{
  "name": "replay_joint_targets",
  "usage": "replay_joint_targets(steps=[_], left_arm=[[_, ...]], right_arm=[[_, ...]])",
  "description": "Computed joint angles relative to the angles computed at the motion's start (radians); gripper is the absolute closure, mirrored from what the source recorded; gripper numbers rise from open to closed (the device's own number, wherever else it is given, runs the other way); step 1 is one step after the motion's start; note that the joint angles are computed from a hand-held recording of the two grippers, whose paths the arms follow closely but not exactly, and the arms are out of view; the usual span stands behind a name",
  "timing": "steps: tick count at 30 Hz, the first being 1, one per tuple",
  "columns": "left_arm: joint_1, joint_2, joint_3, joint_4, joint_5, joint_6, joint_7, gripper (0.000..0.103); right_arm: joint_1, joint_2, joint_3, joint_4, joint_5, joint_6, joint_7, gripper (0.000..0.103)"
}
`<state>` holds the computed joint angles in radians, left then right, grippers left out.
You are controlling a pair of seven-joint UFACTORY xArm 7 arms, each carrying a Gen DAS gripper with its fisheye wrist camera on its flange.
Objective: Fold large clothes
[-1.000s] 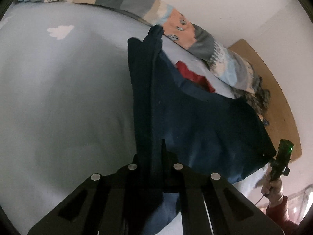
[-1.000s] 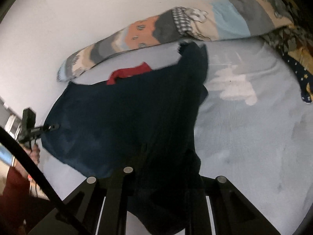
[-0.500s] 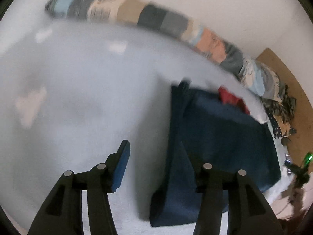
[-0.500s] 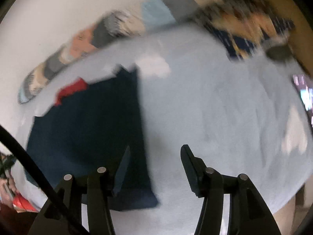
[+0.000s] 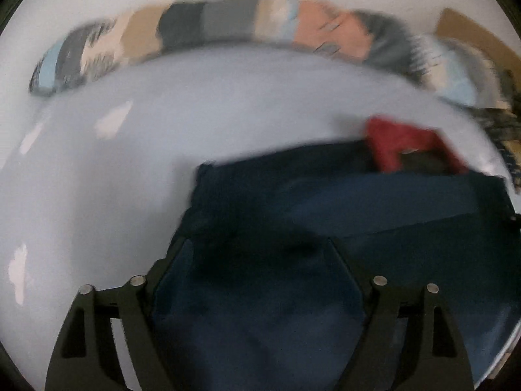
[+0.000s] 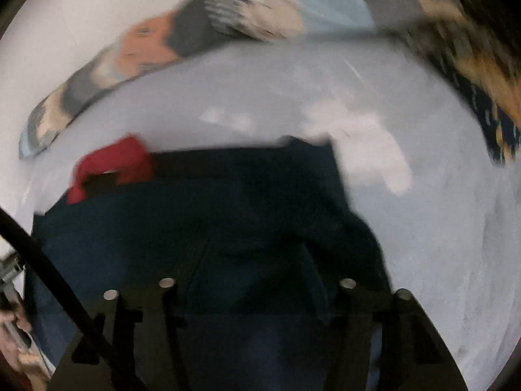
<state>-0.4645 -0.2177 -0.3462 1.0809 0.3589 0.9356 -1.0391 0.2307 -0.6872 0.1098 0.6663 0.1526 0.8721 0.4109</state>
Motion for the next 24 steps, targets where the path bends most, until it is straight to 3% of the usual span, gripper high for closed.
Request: replay_joint_targets(steps=[1,3,5,6,7,10,15,19,21,24], left_arm=[[-0.001,0.009,0.008,-0.016,-0.017,-0.032,0.003,0.025],[0.000,-0.026,0.010,-0.052,-0.012,-0.057,0.013,0.026],[0.000,-0.043,-0.005,-0.030,-0.006,-0.020,0.014,0.026],[-0.003,-0.060,-0.011,-0.029,-0.007,-0.018,0.012,0.026],[-0.008,-0.082,-0.022,-0.027,-0.006,-0.016,0.012,0.026],[-0.023,-0.117,-0.059,-0.003,-0.014,0.014,0.019,0.026],[-0.074,-0.149,-0.077,-0.017,-0.128,0.019,0.069,0.025],[-0.087,-0.196,-0.040,-0.097,-0.247,0.047,0.085,0.025],[-0.088,-0.221,-0.022,-0.152,-0.304,0.053,0.090,0.025],[-0.058,-0.229,-0.052,-0.138,-0.274,0.092,0.056,0.025]], right_arm=[[0.002,-0.011,-0.028,-0.016,0.020,-0.004,-0.011,0.082],[-0.039,-0.049,-0.026,-0.017,-0.009,0.038,0.012,0.085],[-0.057,-0.081,-0.005,0.003,-0.042,0.079,0.028,0.075],[-0.043,-0.106,-0.001,0.007,-0.035,0.090,0.026,0.058],[-0.019,-0.125,0.001,0.011,-0.018,0.098,0.017,0.049],[0.065,-0.150,0.065,0.055,0.003,0.151,-0.012,0.049],[0.233,-0.129,0.187,0.103,0.080,0.181,-0.018,0.047],[0.297,-0.082,0.254,0.099,0.084,0.208,0.017,0.042],[0.312,-0.076,0.251,0.064,0.093,0.199,0.049,0.039],[0.347,-0.130,0.154,0.017,0.182,0.158,0.053,0.039]])
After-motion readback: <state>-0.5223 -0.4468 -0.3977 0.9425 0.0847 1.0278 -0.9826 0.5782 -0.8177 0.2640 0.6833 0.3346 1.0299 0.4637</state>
